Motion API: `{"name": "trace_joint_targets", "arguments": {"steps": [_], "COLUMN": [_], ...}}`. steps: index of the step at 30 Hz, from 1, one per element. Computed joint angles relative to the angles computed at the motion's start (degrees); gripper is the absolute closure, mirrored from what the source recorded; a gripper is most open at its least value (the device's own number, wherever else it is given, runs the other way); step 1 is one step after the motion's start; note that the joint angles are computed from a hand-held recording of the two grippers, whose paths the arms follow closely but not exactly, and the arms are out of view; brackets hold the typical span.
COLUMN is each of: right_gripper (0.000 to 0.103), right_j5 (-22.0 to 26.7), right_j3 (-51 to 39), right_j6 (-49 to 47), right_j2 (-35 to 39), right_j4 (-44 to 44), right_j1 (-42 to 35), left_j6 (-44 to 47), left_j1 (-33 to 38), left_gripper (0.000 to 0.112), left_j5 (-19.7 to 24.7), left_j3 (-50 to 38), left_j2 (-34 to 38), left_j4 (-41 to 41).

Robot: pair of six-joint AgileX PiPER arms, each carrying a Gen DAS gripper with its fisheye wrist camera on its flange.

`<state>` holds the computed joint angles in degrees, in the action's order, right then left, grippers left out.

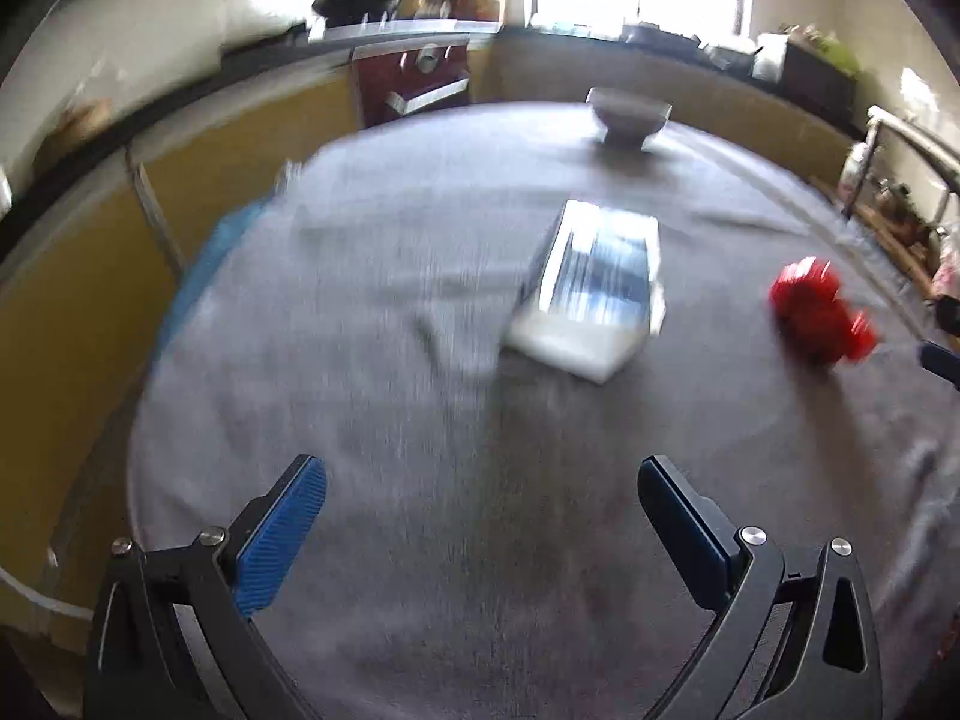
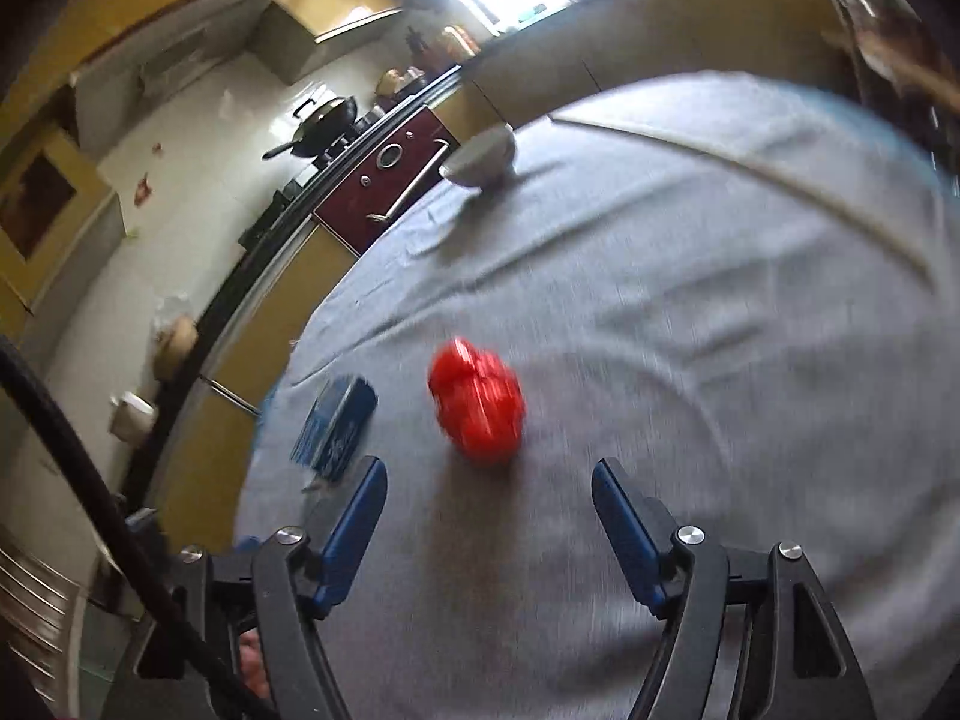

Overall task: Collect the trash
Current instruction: 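Grasp the red bag with the right tool while the left tool grasps the blue card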

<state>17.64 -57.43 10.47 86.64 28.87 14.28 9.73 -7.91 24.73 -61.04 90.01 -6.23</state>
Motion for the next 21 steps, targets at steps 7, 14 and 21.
{"name": "trace_joint_targets", "arguments": {"steps": [7, 14, 21], "right_gripper": [0.029, 0.036, 0.054], "right_j5": [14.38, 20.02, 17.98], "right_j3": [-23.23, -32.48, -30.33], "right_j6": [9.34, 12.61, 16.13], "right_j2": [13.85, 23.63, 24.61], "right_j4": [-17.27, -21.06, -23.91], "right_j1": [2.16, 3.58, 4.86], "left_j6": [11.88, 4.06, 0.04], "left_j1": [3.36, 0.23, -2.41], "left_gripper": [0.009, 0.009, 0.046], "left_j5": [15.36, 23.48, 25.55], "left_j3": [-19.85, -34.16, -39.57], "left_j2": [8.02, 21.47, 27.10], "left_j4": [-16.92, -11.47, -5.20]}}
